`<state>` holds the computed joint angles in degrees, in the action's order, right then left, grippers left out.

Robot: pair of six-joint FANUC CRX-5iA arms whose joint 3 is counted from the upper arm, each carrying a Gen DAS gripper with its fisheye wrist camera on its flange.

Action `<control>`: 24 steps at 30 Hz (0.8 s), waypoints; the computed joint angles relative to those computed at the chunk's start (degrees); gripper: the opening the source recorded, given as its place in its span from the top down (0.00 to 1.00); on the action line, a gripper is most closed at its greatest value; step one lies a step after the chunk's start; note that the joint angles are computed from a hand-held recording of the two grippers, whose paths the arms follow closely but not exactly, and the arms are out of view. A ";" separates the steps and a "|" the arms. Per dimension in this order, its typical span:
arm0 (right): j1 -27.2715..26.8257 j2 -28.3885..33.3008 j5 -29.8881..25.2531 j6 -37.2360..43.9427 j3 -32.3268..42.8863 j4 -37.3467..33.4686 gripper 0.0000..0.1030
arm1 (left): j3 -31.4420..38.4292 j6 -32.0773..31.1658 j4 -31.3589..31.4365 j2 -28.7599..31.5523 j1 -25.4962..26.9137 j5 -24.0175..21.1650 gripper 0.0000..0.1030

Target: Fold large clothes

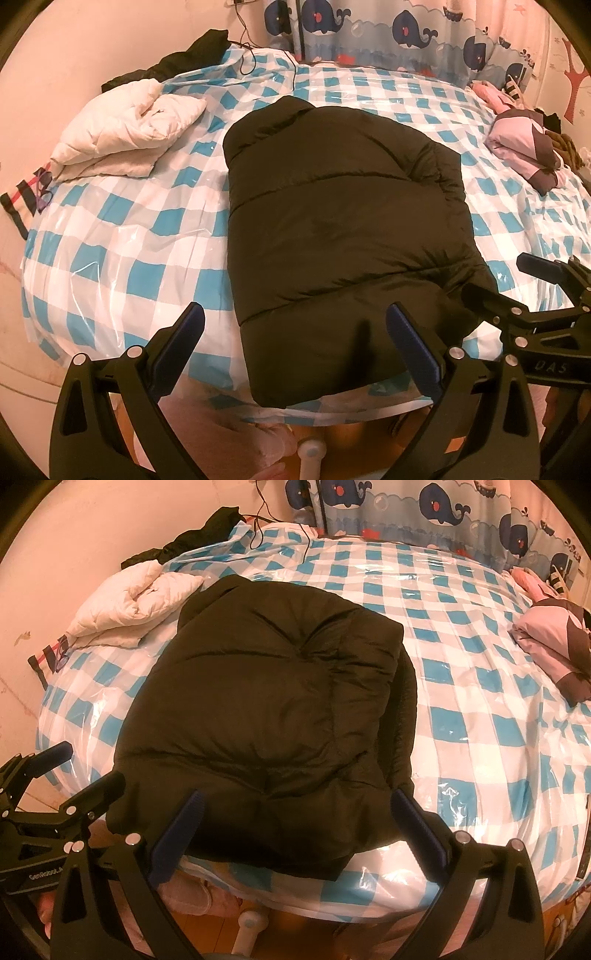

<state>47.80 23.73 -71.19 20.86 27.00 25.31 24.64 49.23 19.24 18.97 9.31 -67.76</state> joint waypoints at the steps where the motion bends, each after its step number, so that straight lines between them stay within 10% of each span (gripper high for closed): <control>1: 0.00 0.00 0.00 0.00 0.00 0.00 0.05 | -0.09 -0.07 0.07 -0.07 -0.02 0.07 0.08; 24: -0.01 0.06 -0.14 0.28 0.11 -0.04 0.05 | -0.75 -0.18 0.26 -0.56 -0.11 0.56 0.08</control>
